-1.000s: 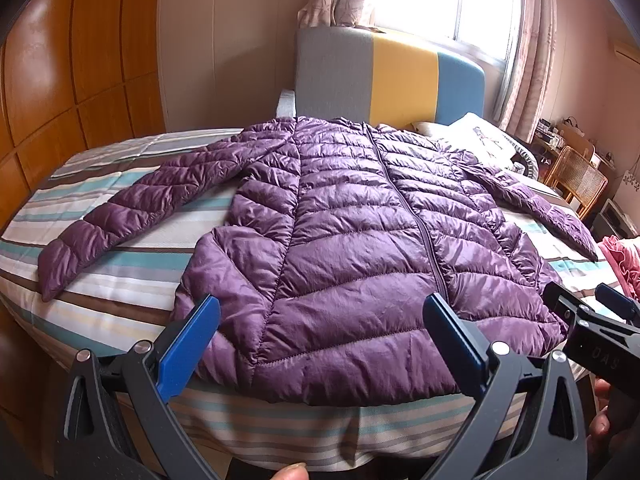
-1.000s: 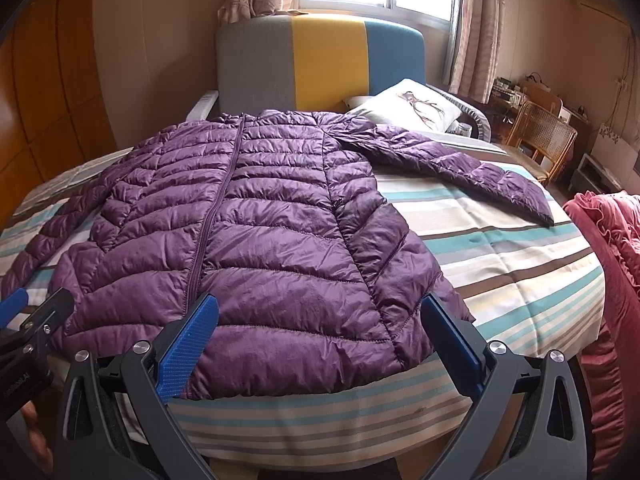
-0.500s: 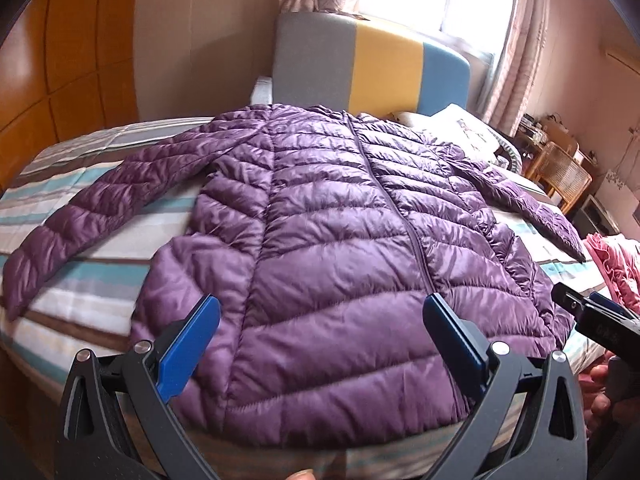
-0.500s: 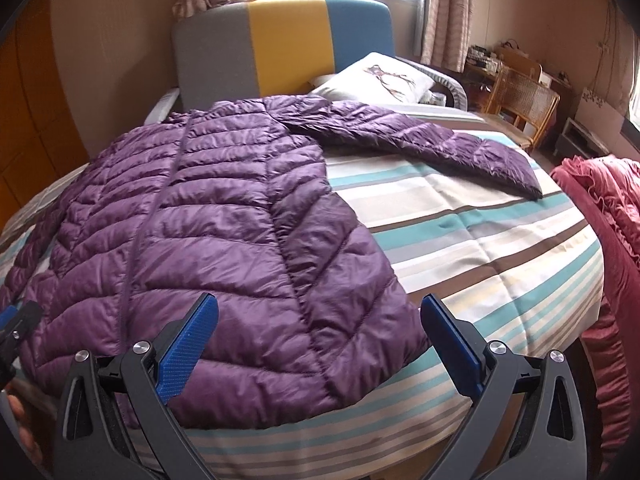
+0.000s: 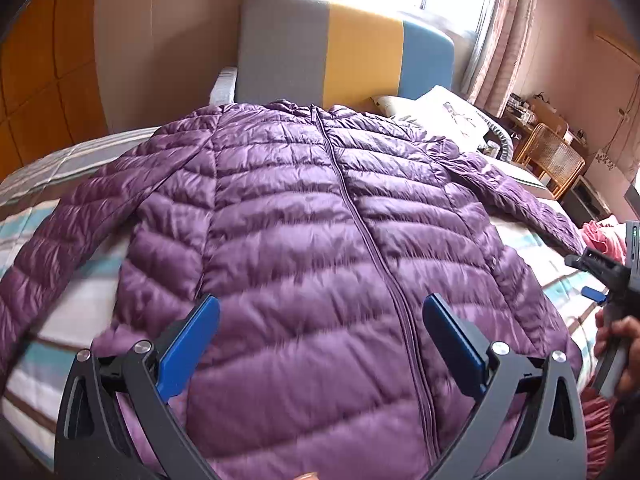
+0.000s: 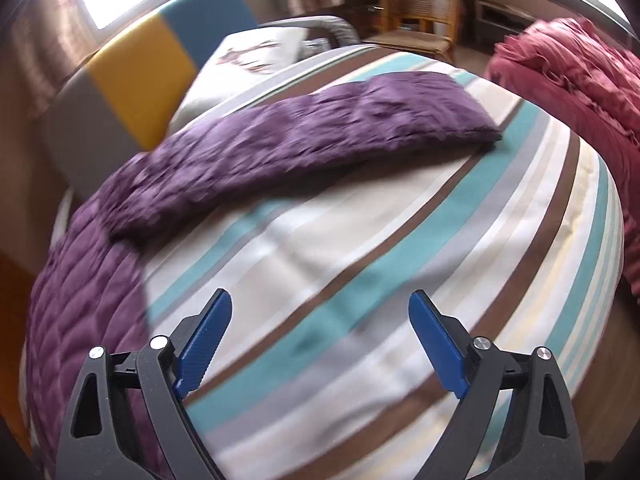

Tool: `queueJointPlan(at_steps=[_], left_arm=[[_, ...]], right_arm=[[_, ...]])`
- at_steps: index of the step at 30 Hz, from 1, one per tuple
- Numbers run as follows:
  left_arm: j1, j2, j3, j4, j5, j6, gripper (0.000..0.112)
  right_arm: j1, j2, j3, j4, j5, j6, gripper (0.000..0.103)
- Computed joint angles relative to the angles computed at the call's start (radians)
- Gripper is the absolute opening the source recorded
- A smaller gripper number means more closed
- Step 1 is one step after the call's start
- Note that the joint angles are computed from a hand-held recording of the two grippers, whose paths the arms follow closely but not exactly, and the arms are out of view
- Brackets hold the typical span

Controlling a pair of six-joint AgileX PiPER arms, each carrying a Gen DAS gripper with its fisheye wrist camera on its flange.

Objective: Fold large clothes
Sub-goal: 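Grasp the jacket sleeve cuff with the right gripper and lift it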

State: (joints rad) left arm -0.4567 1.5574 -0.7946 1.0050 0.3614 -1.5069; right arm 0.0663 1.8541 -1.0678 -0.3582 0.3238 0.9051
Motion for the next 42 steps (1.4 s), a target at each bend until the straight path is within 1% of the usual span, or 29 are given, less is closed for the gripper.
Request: queueJointPlan(at_steps=[2,4,6,7,8,9,11,13,14,15,16,17,21,23,25,26,28,34,35,37,39,41,42], left_arm=[[0.025,0.052,-0.053,-0.031,-0.011,0.052,0.101],[0.055,0.109,-0.119,-0.121,-0.026,0.163,0.101],[0.071,0.151,-0.168,-0.169,-0.027,0.222,0.101],[0.077,0.173,-0.193,-0.192,-0.029,0.250,0.101],[0.086,0.199,-0.225,-0.224,-0.029,0.290,0.101],[0.091,0.222,-0.253,-0.246,-0.025,0.316,0.101],[0.101,0.261,-0.299,-0.289,-0.020,0.367,0.101],[0.105,0.298,-0.343,-0.305,-0.009,0.396,0.101],[0.107,0.314,-0.363,-0.317,-0.002,0.414,0.101],[0.111,0.322,-0.370,-0.333,-0.002,0.431,0.101],[0.115,0.331,-0.379,-0.347,-0.004,0.447,0.101],[0.117,0.342,-0.388,-0.353,-0.003,0.454,0.101],[0.132,0.369,-0.407,-0.408,-0.011,0.513,0.101],[0.141,0.383,-0.418,-0.442,-0.017,0.551,0.101],[0.147,0.387,-0.419,-0.466,-0.025,0.577,0.101],[0.151,0.388,-0.421,-0.481,-0.029,0.591,0.101],[0.158,0.387,-0.420,-0.510,-0.038,0.618,0.101],[0.180,0.375,-0.406,-0.594,-0.065,0.697,0.101],[0.186,0.371,-0.402,-0.615,-0.070,0.718,0.101],[0.199,0.363,-0.393,-0.671,-0.079,0.770,0.101],[0.210,0.354,-0.386,-0.693,-0.083,0.791,0.101],[0.221,0.346,-0.379,-0.711,-0.087,0.805,0.101],[0.229,0.343,-0.375,-0.730,-0.090,0.823,0.101]], right_arm=[[-0.057,0.046,-0.057,0.048,0.012,-0.040,0.089],[-0.118,0.092,-0.118,0.123,0.016,-0.092,0.089],[-0.164,0.128,-0.163,0.177,0.015,-0.111,0.089],[-0.187,0.149,-0.189,0.226,0.012,-0.145,0.089],[-0.215,0.174,-0.216,0.282,0.007,-0.176,0.086],[-0.229,0.202,-0.252,0.310,0.014,-0.185,0.085],[-0.243,0.225,-0.280,0.302,-0.001,-0.149,0.085],[-0.251,0.255,-0.325,0.300,0.001,-0.123,0.081],[-0.248,0.270,-0.350,0.273,0.013,-0.087,0.073],[-0.247,0.284,-0.372,0.255,0.021,-0.066,0.059],[-0.247,0.300,-0.397,0.266,0.034,-0.075,0.051],[-0.255,0.315,-0.418,0.293,0.043,-0.102,0.040],[-0.251,0.350,-0.482,0.271,0.051,-0.125,0.019],[-0.233,0.350,-0.510,0.207,0.055,-0.111,0.014],[-0.214,0.336,-0.517,0.163,0.053,-0.108,0.013],[-0.208,0.330,-0.523,0.154,0.053,-0.119,0.010],[-0.184,0.325,-0.552,0.115,0.067,-0.127,0.010],[-0.057,0.328,-0.696,0.096,0.122,-0.251,0.010],[-0.031,0.334,-0.727,0.105,0.136,-0.283,0.008],[0.026,0.362,-0.807,0.124,0.177,-0.343,0.008],[0.078,0.393,-0.883,0.146,0.215,-0.393,0.008],[0.144,0.459,-1.014,0.179,0.284,-0.462,0.008],[0.169,0.483,-1.056,0.192,0.304,-0.485,0.008]])
